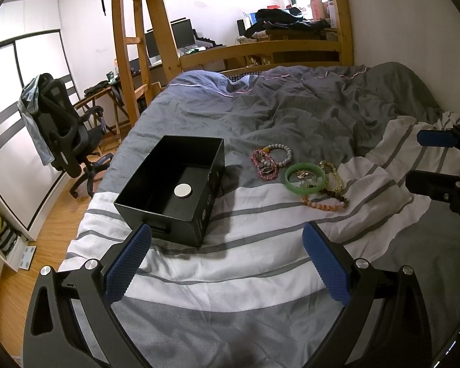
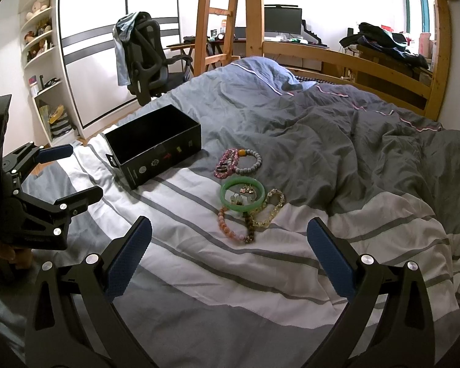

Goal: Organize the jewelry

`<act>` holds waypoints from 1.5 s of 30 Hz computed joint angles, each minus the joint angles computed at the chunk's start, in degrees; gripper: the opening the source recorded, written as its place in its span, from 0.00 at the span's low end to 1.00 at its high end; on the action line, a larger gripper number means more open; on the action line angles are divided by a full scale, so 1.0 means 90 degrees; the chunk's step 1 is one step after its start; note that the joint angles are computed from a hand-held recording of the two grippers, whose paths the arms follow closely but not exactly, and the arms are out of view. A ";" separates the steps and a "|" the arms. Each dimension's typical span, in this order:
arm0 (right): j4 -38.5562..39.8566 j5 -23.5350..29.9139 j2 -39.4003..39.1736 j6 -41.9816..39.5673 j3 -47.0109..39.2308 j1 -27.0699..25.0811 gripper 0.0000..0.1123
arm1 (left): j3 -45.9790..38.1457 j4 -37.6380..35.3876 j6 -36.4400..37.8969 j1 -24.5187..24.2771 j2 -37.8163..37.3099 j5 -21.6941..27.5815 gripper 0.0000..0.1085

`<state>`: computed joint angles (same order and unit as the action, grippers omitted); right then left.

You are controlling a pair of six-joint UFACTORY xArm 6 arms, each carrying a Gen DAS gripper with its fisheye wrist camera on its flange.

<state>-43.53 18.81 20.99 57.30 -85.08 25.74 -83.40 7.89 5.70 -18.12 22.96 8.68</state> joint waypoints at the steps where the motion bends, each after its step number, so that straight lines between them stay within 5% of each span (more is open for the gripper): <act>1: 0.0004 0.0004 0.0003 -0.0005 -0.0004 0.0001 0.89 | -0.0016 -0.0029 0.0021 -0.0003 0.0009 0.0007 0.90; 37: 0.0097 0.0070 0.0052 -0.0104 -0.0070 0.0024 0.89 | 0.0027 0.0266 -0.0146 0.0001 0.0010 -0.0033 0.90; 45: 0.0326 0.0105 0.0079 -0.0398 -0.0086 0.0049 0.89 | -0.0336 -0.1128 0.1015 -0.0135 0.0242 0.0276 0.90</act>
<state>-40.59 19.75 21.70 53.72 -85.86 26.18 -86.43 -2.26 14.84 -19.34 25.14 11.16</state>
